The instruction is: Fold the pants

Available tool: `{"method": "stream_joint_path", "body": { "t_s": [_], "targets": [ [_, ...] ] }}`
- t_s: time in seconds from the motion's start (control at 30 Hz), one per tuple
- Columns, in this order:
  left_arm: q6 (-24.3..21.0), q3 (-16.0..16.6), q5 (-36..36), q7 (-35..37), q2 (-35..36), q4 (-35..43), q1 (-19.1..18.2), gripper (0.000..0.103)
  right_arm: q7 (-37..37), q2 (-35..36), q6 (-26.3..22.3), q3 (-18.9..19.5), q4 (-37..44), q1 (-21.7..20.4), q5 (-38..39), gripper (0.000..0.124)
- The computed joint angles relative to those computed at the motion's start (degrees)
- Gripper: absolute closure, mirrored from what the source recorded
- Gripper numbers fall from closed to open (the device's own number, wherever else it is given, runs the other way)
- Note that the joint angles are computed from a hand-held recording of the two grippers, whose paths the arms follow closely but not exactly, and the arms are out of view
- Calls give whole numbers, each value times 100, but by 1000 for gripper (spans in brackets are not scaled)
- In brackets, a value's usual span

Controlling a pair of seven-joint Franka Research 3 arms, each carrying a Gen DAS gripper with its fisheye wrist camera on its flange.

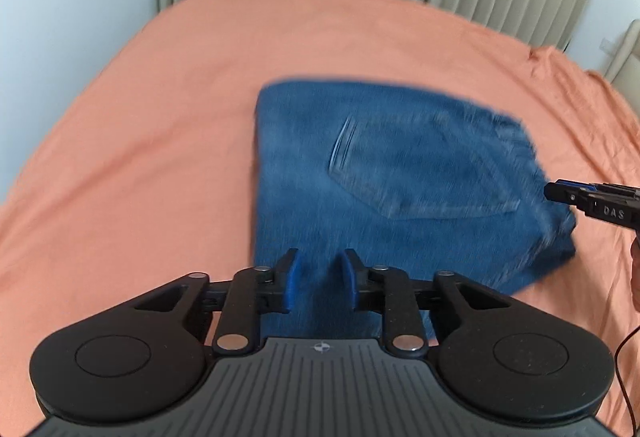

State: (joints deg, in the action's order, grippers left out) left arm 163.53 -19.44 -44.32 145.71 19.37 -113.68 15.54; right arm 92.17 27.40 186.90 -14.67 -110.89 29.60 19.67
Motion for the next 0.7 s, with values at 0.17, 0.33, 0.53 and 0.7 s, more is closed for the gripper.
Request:
{"method": "stream_joint_path", "body": {
  "t_s": [0.17,0.33,0.53,0.7],
  "targets": [
    [-314,248,622,-571,158,-20,-52,77,58,204,-103,494,68,-529,26,106],
    [-475,432,1271,-1029,-18,-29,-212,77,165,278,-532,473,401,-615,-155,107],
    [-135,56,415,-276,-157,49,30,76,-174,-46,-198,1424,269,-1555,-181,104],
    [-62,55,455,-792,404,843,-135,70,-278,288,-364,1586,1033,-1784,-105,104]
  ]
}}
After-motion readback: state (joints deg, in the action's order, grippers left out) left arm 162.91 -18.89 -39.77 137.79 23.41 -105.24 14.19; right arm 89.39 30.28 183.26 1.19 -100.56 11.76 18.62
